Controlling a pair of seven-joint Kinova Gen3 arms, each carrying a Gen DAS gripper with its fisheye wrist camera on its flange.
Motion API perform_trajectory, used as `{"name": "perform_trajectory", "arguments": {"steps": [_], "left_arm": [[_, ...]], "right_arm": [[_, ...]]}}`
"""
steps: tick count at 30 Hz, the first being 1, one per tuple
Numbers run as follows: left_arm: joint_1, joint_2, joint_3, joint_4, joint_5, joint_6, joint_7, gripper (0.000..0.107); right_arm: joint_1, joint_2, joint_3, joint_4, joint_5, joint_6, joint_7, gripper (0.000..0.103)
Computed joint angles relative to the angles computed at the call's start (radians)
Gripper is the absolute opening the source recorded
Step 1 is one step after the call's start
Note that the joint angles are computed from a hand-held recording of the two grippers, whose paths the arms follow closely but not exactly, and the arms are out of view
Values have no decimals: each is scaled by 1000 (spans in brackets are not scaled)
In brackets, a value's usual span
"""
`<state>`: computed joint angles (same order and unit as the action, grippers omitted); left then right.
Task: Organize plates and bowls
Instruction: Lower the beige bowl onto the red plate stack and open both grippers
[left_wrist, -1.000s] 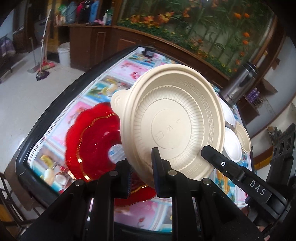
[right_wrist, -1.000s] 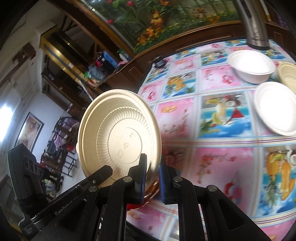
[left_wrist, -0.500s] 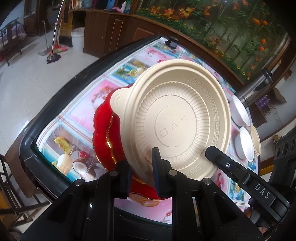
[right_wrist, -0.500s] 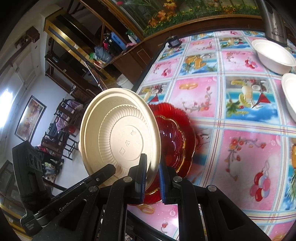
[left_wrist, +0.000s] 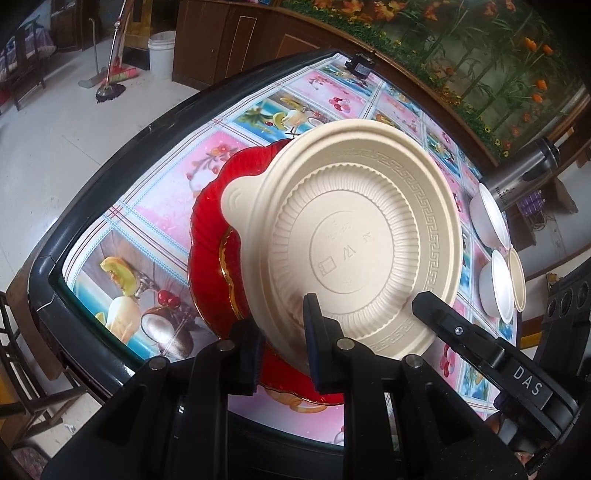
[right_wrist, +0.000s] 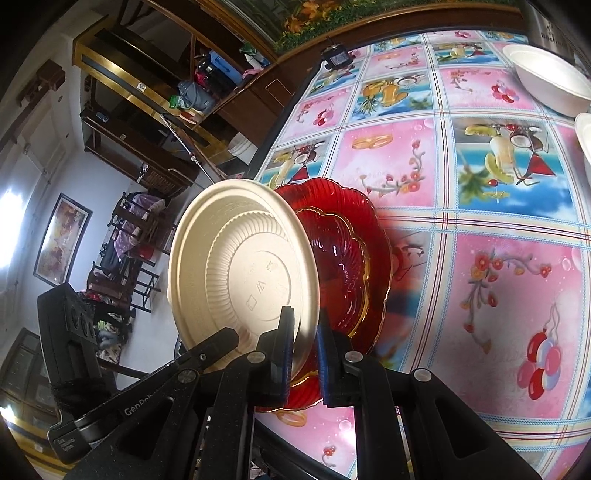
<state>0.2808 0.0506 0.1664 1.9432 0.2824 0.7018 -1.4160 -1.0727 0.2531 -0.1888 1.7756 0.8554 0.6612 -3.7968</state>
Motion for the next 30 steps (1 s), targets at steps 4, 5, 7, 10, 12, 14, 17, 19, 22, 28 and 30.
{"name": "perform_trajectory", "arguments": {"steps": [4,5,7,10,12,14,17,19,22,28,30], "left_arm": [[-2,15,0,-15,9,29,1,18],[-4,17,-1,-15,11,29,3,18],[-1,22,-1,-21,-1,34,18,19],[-4,26,-3,-25,2,38,23,21],[-7,25,-5,-25,4,35,27,28],[-14,22,-6,-25,22,39,15,36],[-17,21,-7,-28,25,40,17,47],[-23,16,-10,-26,36,41,13,47],[-24,9,-12,-23,31,34,19,50],[-39,-10,-17,-17,70,42,-14,60],[-41,-22,-19,-13,77,41,-16,65]], "right_arm": [[13,-1,3,8,-7,-33,3,10],[14,-1,4,8,-10,-34,5,10],[20,-2,4,8,-21,-44,18,11],[24,-4,9,10,-30,-56,27,15],[24,-3,11,8,-35,-57,32,15],[21,-3,14,8,-34,-53,32,15],[19,-3,16,11,-32,-54,25,15],[22,-4,16,11,-37,-58,29,15],[16,-6,18,10,-27,-49,23,17],[14,-15,16,17,-12,-47,-6,46],[6,-19,14,19,8,-31,-30,52]]}}
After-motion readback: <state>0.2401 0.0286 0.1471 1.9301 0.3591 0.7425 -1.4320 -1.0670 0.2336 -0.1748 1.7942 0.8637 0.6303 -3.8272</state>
